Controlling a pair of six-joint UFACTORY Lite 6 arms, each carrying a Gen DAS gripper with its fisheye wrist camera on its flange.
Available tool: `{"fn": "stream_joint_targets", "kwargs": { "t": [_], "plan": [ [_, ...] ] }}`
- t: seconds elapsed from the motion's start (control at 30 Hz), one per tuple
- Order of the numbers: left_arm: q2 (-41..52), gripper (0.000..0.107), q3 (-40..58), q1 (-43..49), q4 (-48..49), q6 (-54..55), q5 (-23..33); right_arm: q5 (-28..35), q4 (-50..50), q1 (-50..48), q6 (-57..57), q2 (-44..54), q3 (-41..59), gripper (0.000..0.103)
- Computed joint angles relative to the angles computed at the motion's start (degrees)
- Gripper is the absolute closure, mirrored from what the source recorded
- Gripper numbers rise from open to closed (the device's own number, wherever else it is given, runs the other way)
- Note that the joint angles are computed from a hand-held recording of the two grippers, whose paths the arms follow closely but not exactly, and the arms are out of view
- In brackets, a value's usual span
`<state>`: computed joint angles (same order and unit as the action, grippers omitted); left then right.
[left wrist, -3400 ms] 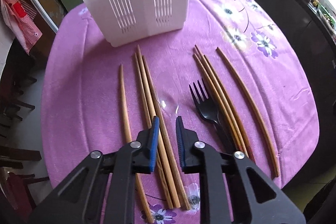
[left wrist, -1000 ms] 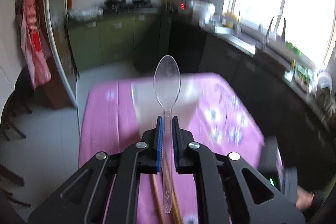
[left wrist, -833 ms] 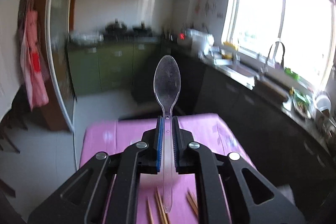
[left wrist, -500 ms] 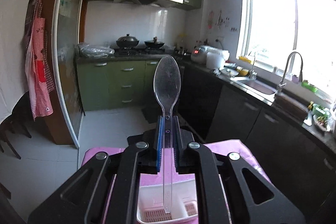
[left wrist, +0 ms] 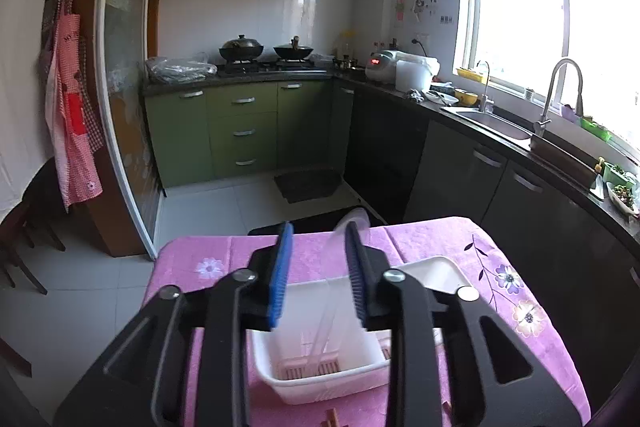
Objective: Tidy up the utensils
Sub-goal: 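Carry the black fork over the white holder and open the right tool, then grasp a wooden chopstick with the left tool while the right tool grasps another chopstick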
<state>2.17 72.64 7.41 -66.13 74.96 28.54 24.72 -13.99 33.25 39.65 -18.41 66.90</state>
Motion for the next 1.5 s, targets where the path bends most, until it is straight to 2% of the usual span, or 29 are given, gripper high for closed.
{"fn": "stream_joint_targets", "kwargs": {
  "t": [0.13, 0.17, 0.2, 0.33, 0.43, 0.5, 0.63, 0.67, 0.73, 0.87, 0.97, 1.03, 1.23, 1.33, 1.5],
  "plan": [
    [-4.03, 0.076, -1.95, 4.81, -0.95, 0.67, 5.18, -2.64, -0.01, -4.05, -2.04, 9.45, 10.40, 0.093],
    [-5.18, 0.072, -2.46, 6.17, -1.06, 0.87, 6.63, -3.25, -1.26, -4.61, -1.21, 11.54, 12.52, 0.093],
    [-6.73, 0.068, -3.32, 7.97, -1.35, 1.42, 8.19, -3.56, -3.98, -5.11, 0.92, 13.99, 15.05, 0.093],
    [-11.01, 0.067, -5.12, 14.61, -1.28, 2.89, 14.03, -2.54, -23.77, -5.35, 16.38, 26.02, 26.04, 0.093],
    [-12.58, 0.067, -5.72, 18.07, 0.63, 2.86, 17.02, -1.64, -28.46, -6.48, 18.91, 35.45, 32.80, 0.093],
    [-13.61, 0.067, -6.57, 20.15, 2.50, 2.80, 18.90, -3.04, -27.66, -7.42, 19.00, 38.89, 33.18, 0.093],
    [-14.97, 0.067, -8.33, 22.22, 7.88, 1.66, 21.10, -6.01, -34.15, -7.71, 26.33, 41.26, 29.45, 0.093],
    [-14.97, 0.067, -8.52, 22.27, 9.19, 1.11, 21.45, -6.27, -35.90, -7.47, 28.23, 40.89, 28.29, 0.092],
    [-14.66, 0.067, -8.83, 22.25, 12.74, -1.12, 22.69, -6.05, -40.95, -6.60, 33.22, 39.45, 25.17, 0.082],
    [-14.37, 0.067, -9.74, 20.94, 19.76, -5.28, 23.47, -5.25, -47.88, -4.70, 40.95, 32.43, 17.71, 0.082],
    [-14.72, 0.067, -11.72, 18.03, 27.19, -9.68, 22.37, -0.96, -50.60, -1.06, 43.50, 22.00, 8.61, 0.081],
    [-14.56, 0.067, -13.90, 15.07, 33.65, -14.20, 21.12, 0.99, -45.61, 0.14, 38.21, 16.65, 4.22, 0.077],
    [-11.31, 0.067, -18.33, 6.58, 47.25, -26.25, 16.04, 5.57, -31.13, 3.24, 25.00, 5.38, -9.28, 0.076],
    [-7.74, 0.072, -18.39, 3.80, 52.06, -31.64, 14.55, 5.19, -26.55, 2.92, 21.47, 0.92, -17.16, 0.076],
    [-4.06, 0.081, -18.49, 0.64, 58.06, -39.24, 13.06, 2.24, -16.66, 0.56, 12.15, 0.03, -24.39, 0.076]
  ]
}}
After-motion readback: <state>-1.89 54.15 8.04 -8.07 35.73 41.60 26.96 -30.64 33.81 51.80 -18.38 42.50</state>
